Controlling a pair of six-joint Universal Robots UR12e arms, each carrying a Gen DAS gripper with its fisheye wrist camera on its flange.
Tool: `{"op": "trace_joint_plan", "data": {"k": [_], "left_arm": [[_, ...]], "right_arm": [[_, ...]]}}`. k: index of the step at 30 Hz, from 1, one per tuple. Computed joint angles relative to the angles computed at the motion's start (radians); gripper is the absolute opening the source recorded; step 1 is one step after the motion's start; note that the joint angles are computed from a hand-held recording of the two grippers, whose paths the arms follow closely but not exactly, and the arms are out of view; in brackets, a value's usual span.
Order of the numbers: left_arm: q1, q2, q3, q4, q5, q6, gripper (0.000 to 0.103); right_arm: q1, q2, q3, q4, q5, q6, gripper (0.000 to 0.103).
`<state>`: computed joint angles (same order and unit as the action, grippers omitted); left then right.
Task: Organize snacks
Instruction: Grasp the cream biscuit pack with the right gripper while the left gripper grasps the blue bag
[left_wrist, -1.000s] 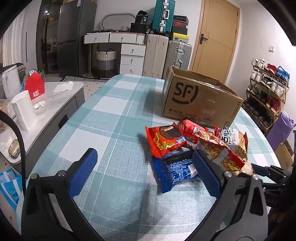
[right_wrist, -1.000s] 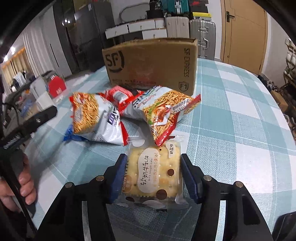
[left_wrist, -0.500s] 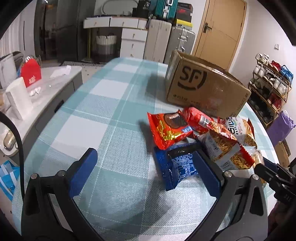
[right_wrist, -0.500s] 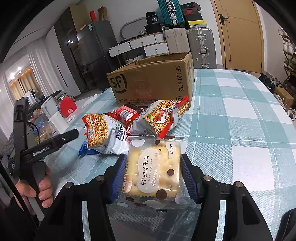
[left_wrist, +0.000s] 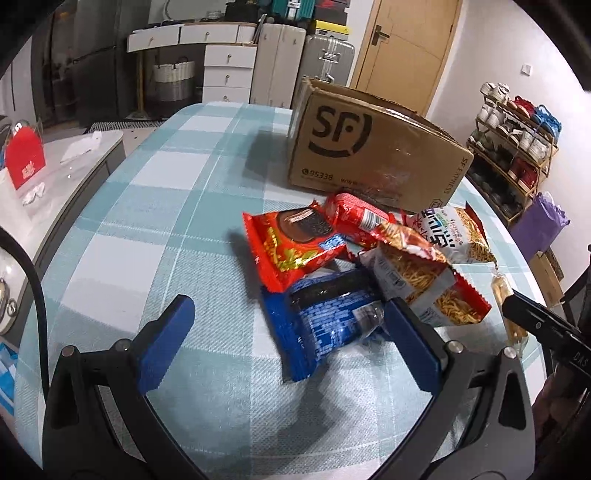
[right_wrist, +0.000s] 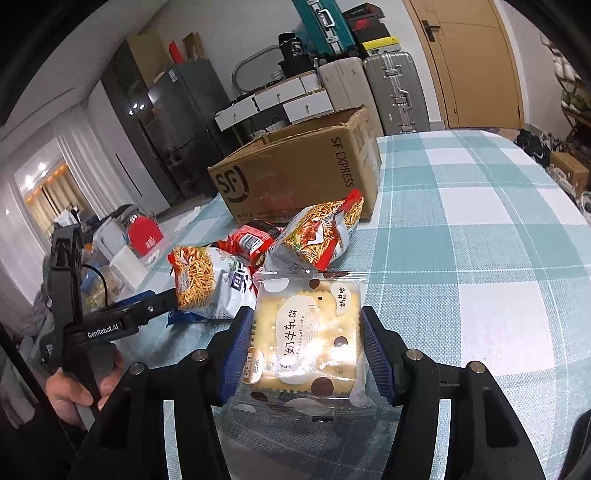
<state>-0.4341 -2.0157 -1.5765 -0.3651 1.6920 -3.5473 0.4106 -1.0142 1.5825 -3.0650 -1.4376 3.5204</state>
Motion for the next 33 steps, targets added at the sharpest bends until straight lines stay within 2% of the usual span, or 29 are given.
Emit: {"op": "trace_joint_plan", "data": {"k": [5,8,13,16,19,26,31,33], "left_arm": [[-0.006,-0.017,0.036,-0.047,0.023,-0.007,0.102],[-0.007,-0.029,0.060,-0.081,-0.004,0.009,0.102],[-0.014,-0.049,0.095,-0.132,-0.002,0.040,0.102],[-0.013,-0.054,0.102,-0.147,-0.002,0.031,0.102],[-0.004,-0.052,0.096,-0.149,-0.035,0.011,0.099],[0.008,-0.036,0.069,-0.121,-0.079,0.001,0.077],[0.022,-0.022,0.051,-0.107,-0.140,-0.016,0.050],[0.024,-0.014,0.040,-0.100,-0.145,-0.020,0.045]], "right_arm": [[0.003,0.000,-0.002,0.007,-0.024,0.007,0.059],[0.006,-0.002,0.002,-0.009,-0.031,0.002,0.059],[0.003,-0.002,0.004,-0.009,-0.022,0.012,0.059],[0.000,-0.003,0.007,-0.014,-0.020,0.024,0.059],[0.002,-0.003,0.004,-0.003,-0.030,0.024,0.059],[-0.001,-0.001,0.002,-0.002,-0.023,0.028,0.059],[-0.002,0.001,-0.003,0.016,-0.025,0.034,0.059],[-0.001,0.001,-0.004,0.020,-0.027,0.036,0.059]]}}
